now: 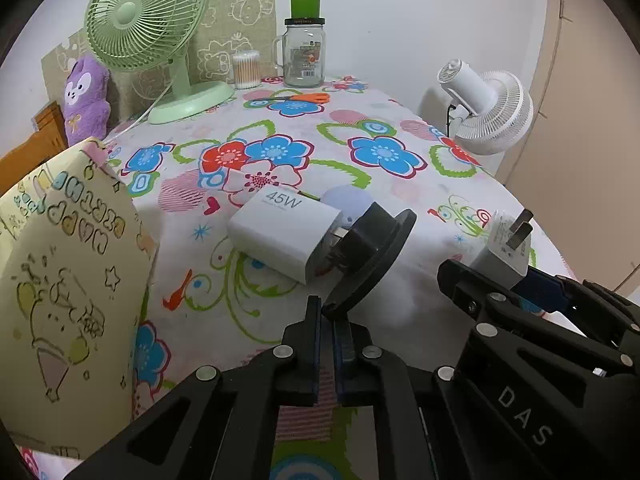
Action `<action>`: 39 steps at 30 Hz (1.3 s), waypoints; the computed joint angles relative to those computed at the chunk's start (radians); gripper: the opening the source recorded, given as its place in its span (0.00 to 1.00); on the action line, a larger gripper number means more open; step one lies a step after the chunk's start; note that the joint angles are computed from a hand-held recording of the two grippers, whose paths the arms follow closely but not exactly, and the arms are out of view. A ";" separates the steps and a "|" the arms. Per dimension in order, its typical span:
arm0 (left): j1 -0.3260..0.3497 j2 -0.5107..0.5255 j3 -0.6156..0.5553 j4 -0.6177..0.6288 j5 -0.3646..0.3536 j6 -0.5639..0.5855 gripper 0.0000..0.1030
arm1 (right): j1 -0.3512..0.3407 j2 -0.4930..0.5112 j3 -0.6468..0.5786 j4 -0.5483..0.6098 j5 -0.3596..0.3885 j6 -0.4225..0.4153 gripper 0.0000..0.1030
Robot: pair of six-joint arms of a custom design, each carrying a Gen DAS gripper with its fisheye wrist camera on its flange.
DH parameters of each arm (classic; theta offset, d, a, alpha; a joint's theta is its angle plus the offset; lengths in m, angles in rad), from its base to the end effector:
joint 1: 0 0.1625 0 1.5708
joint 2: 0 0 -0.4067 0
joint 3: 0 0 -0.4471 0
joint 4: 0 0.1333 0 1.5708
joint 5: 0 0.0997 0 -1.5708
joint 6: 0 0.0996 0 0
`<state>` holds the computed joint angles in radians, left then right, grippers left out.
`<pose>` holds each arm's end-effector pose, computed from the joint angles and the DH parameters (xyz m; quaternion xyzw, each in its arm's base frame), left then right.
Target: Organize rigid objects
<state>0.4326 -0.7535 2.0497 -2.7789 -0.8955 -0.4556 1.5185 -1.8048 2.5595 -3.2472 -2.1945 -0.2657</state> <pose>-0.3813 -0.3915 -0.0758 0.3293 0.8834 -0.2077 0.2610 0.0564 -0.3595 0.2824 -0.0449 -0.8622 0.3744 0.3384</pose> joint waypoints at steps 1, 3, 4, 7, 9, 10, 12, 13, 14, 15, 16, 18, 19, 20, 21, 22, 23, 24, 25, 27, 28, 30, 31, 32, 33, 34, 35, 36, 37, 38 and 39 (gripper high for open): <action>-0.001 -0.002 0.002 0.000 -0.001 0.000 0.02 | 0.004 -0.002 0.003 -0.001 -0.004 0.003 0.46; -0.008 -0.009 0.011 -0.001 0.001 -0.004 0.02 | 0.009 -0.014 0.012 0.002 -0.004 0.008 0.46; -0.012 -0.014 0.016 -0.002 0.001 -0.005 0.02 | 0.012 -0.019 0.016 0.002 -0.004 0.010 0.46; -0.021 -0.023 0.030 -0.009 -0.002 -0.007 0.02 | 0.024 -0.031 0.029 -0.006 -0.016 0.011 0.46; -0.026 -0.027 0.034 -0.011 -0.002 -0.008 0.02 | 0.030 -0.036 0.032 -0.005 -0.022 0.013 0.46; -0.030 -0.030 0.038 -0.013 -0.005 -0.007 0.02 | 0.032 -0.042 0.035 -0.005 -0.023 0.015 0.46; -0.036 -0.034 0.043 -0.015 -0.004 -0.007 0.02 | 0.038 -0.054 0.041 -0.002 -0.027 0.014 0.46; -0.040 -0.037 0.046 -0.014 -0.004 -0.008 0.02 | 0.041 -0.058 0.043 -0.002 -0.031 0.014 0.46; -0.042 -0.040 0.048 -0.014 -0.005 -0.009 0.02 | 0.044 -0.066 0.046 0.003 -0.032 0.017 0.46; -0.045 -0.043 0.050 -0.013 -0.005 -0.009 0.02 | 0.047 -0.074 0.048 0.008 -0.033 0.020 0.46; -0.048 -0.047 0.052 -0.013 -0.005 -0.010 0.02 | 0.052 -0.078 0.051 0.006 -0.036 0.022 0.46; -0.054 -0.055 0.058 -0.014 -0.002 -0.013 0.02 | 0.060 -0.089 0.054 0.012 -0.037 0.026 0.46; -0.057 -0.060 0.061 -0.012 -0.002 -0.014 0.02 | 0.065 -0.091 0.056 0.010 -0.040 0.028 0.46; -0.058 -0.064 0.063 -0.009 -0.002 -0.016 0.02 | 0.072 -0.094 0.056 0.010 -0.044 0.031 0.46; -0.060 -0.069 0.064 -0.008 -0.003 -0.018 0.01 | 0.078 -0.100 0.058 0.016 -0.046 0.035 0.46; -0.062 -0.075 0.067 -0.006 -0.004 -0.021 0.01 | 0.084 -0.103 0.059 0.015 -0.049 0.038 0.46; -0.065 -0.081 0.070 -0.004 -0.004 -0.023 0.02 | 0.093 -0.106 0.060 0.015 -0.054 0.042 0.46; -0.067 -0.085 0.073 -0.004 -0.002 -0.024 0.02 | 0.101 -0.106 0.059 0.016 -0.059 0.044 0.46; -0.071 -0.093 0.076 -0.002 0.001 -0.025 0.02 | 0.112 -0.107 0.059 0.013 -0.066 0.047 0.46; -0.075 -0.103 0.082 0.000 0.003 -0.026 0.02 | 0.128 -0.109 0.059 0.015 -0.077 0.055 0.46; -0.078 -0.111 0.085 0.001 0.005 -0.027 0.02 | 0.138 -0.110 0.058 0.017 -0.083 0.060 0.46; -0.082 -0.123 0.091 0.005 0.009 -0.027 0.02 | 0.161 -0.111 0.056 0.022 -0.103 0.071 0.46; -0.084 -0.131 0.094 0.008 0.008 -0.028 0.02 | 0.168 -0.109 0.055 0.022 -0.110 0.073 0.46; -0.085 -0.139 0.097 0.011 0.005 -0.028 0.02 | 0.182 -0.108 0.054 0.021 -0.122 0.077 0.46; -0.086 -0.145 0.099 0.014 0.004 -0.029 0.02 | 0.190 -0.108 0.053 0.022 -0.130 0.080 0.46; -0.089 -0.152 0.103 0.017 0.005 -0.030 0.01 | 0.200 -0.104 0.051 0.020 -0.140 0.083 0.46; -0.091 -0.160 0.106 0.020 0.006 -0.030 0.01 | 0.214 -0.104 0.050 0.022 -0.152 0.088 0.46; -0.093 -0.165 0.108 0.021 0.007 -0.031 0.02 | 0.223 -0.106 0.050 0.027 -0.158 0.094 0.46; -0.097 -0.174 0.113 0.025 0.010 -0.032 0.02 | 0.233 -0.107 0.050 0.030 -0.164 0.101 0.46; -0.099 -0.179 0.116 0.028 0.011 -0.034 0.02 | 0.242 -0.108 0.050 0.034 -0.171 0.107 0.46; -0.102 -0.188 0.119 0.033 0.012 -0.036 0.01 | 0.252 -0.108 0.049 0.038 -0.178 0.114 0.46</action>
<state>0.3307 -0.9419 2.1692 -2.7463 -0.8833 -0.4914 1.7703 -1.9128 2.6083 -3.2091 -2.3729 -0.1519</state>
